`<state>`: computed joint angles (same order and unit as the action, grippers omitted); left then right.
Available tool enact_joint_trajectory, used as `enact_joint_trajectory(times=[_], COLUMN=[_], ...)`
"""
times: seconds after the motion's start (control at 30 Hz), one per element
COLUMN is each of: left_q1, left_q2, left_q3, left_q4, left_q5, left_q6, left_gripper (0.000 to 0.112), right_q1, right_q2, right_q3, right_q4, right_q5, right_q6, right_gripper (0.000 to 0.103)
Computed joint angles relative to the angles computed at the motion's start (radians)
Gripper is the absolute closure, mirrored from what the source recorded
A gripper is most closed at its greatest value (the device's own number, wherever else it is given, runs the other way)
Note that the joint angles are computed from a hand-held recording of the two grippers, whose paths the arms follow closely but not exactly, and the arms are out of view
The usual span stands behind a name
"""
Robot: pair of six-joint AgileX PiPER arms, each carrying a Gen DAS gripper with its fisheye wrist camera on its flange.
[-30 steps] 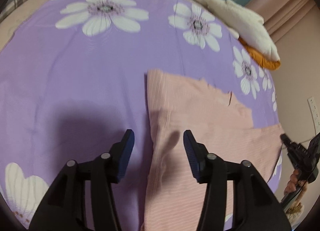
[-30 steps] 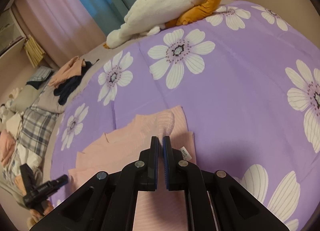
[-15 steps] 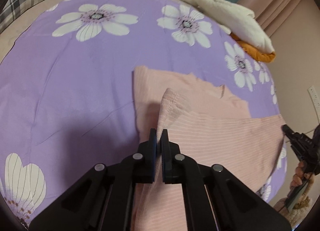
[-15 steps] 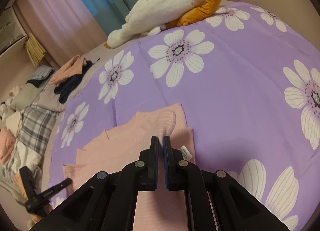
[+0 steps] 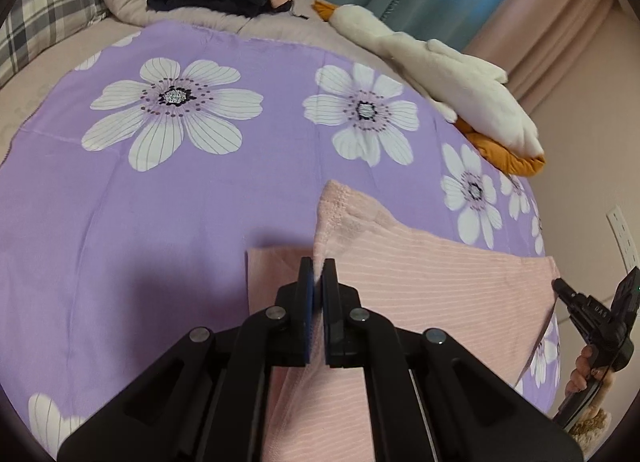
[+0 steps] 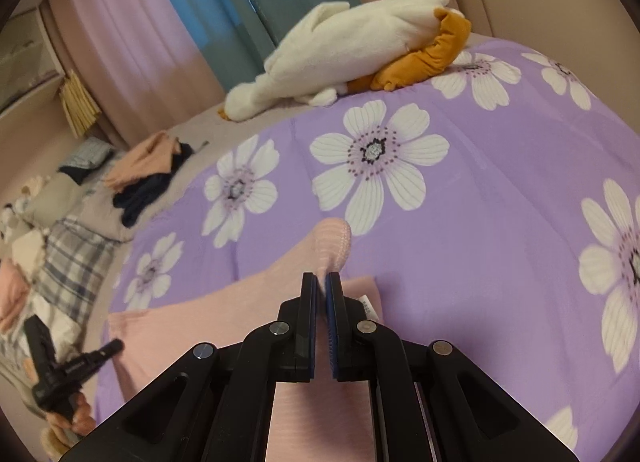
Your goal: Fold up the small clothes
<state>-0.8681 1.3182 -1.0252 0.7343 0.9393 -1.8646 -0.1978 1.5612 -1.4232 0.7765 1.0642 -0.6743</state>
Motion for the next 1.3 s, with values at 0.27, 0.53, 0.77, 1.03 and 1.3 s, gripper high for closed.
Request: enact_joint_trajectory(times=[0.27, 0.53, 0.77, 1.03, 1.3], left_q1=[0.161, 0.203, 0.175, 0.037, -0.068], left_q2=[0.098, 0.124, 0.122, 0.067, 0.013], left_q3=[0.048, 0.086, 0.074, 0.038, 0.136], left_q4=[-0.14, -0.201, -0.195, -0.135, -0.162], left_q5=[-0.127, -0.176, -0.154, -0.008, -0.039], left_q6=[0.128, 0.19, 0.166, 0.07, -0.048], left_gripper=[0.109, 0.105, 0.094, 0.032, 0.027], right_q1=[0.162, 0.216, 0.236, 0.242, 0.034], right_q2=[0.209, 0.264, 0.252, 0.152, 0.011], right_q3=[-0.077, -0.038, -0.009, 0.052, 0.19], right_q4=[-0.238, -0.381, -0.447, -0.474, -0.169], right_q5=[-0.135, -0.22, -0.272, -0.293, -0.147], right_q6=[0.147, 0.231, 0.254, 0.271, 0.073], right_gripper=[0.096, 0.096, 0.096, 0.049, 0.033])
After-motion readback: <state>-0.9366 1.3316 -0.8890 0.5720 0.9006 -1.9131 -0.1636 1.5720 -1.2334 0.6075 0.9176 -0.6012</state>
